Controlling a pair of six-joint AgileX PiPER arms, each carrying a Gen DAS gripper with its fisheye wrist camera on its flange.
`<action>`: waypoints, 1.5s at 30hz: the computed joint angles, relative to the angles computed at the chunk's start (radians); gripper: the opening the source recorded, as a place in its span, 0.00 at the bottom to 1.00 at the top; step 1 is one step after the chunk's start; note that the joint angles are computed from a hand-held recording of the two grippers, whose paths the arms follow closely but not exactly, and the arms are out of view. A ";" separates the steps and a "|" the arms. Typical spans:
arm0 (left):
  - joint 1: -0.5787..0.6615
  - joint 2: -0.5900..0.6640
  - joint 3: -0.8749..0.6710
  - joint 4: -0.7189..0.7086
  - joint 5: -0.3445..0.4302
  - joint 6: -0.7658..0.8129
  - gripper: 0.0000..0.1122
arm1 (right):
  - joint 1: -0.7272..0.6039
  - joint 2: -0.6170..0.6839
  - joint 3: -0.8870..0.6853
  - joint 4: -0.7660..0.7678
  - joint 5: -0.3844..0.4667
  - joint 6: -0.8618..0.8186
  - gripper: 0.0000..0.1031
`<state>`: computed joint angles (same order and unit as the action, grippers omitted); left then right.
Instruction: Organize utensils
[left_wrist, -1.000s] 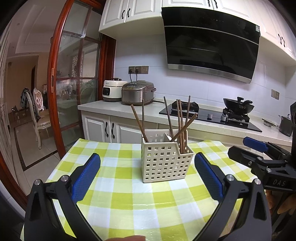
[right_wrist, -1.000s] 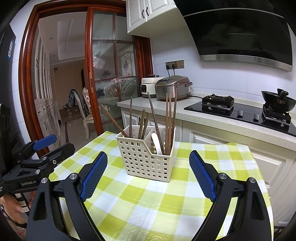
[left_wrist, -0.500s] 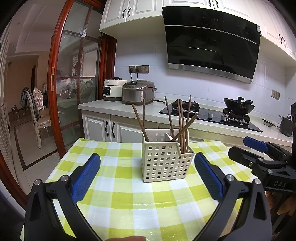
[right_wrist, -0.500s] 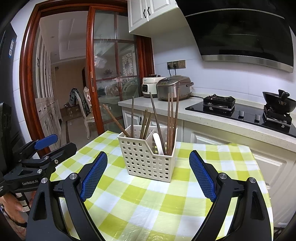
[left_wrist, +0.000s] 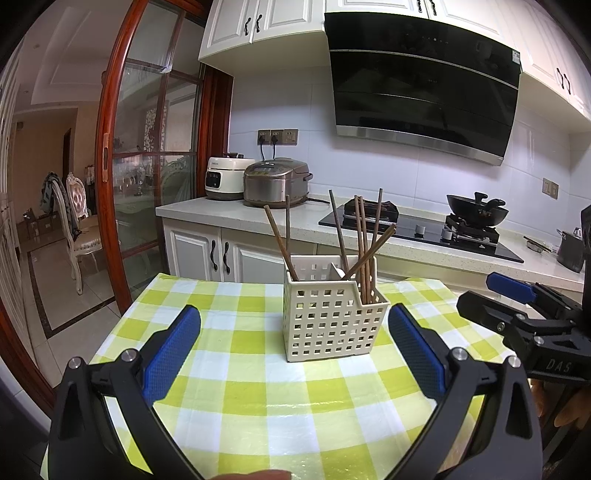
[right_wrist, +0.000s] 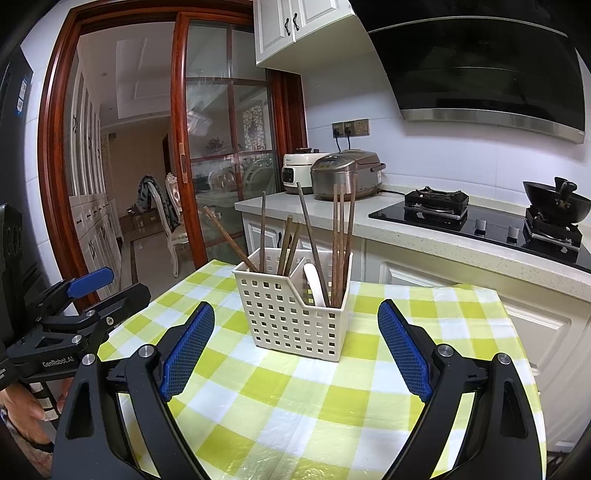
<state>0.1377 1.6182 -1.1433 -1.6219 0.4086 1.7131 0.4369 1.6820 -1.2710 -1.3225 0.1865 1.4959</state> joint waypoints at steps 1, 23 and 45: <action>0.000 -0.001 0.001 -0.002 0.000 0.003 0.88 | 0.000 0.000 0.000 0.000 0.000 0.000 0.82; 0.002 -0.014 0.019 -0.003 0.008 0.021 0.88 | -0.003 -0.007 0.013 -0.044 0.001 0.054 0.82; -0.001 -0.010 0.016 -0.008 0.010 0.018 0.88 | 0.001 -0.010 0.025 -0.092 0.003 0.114 0.82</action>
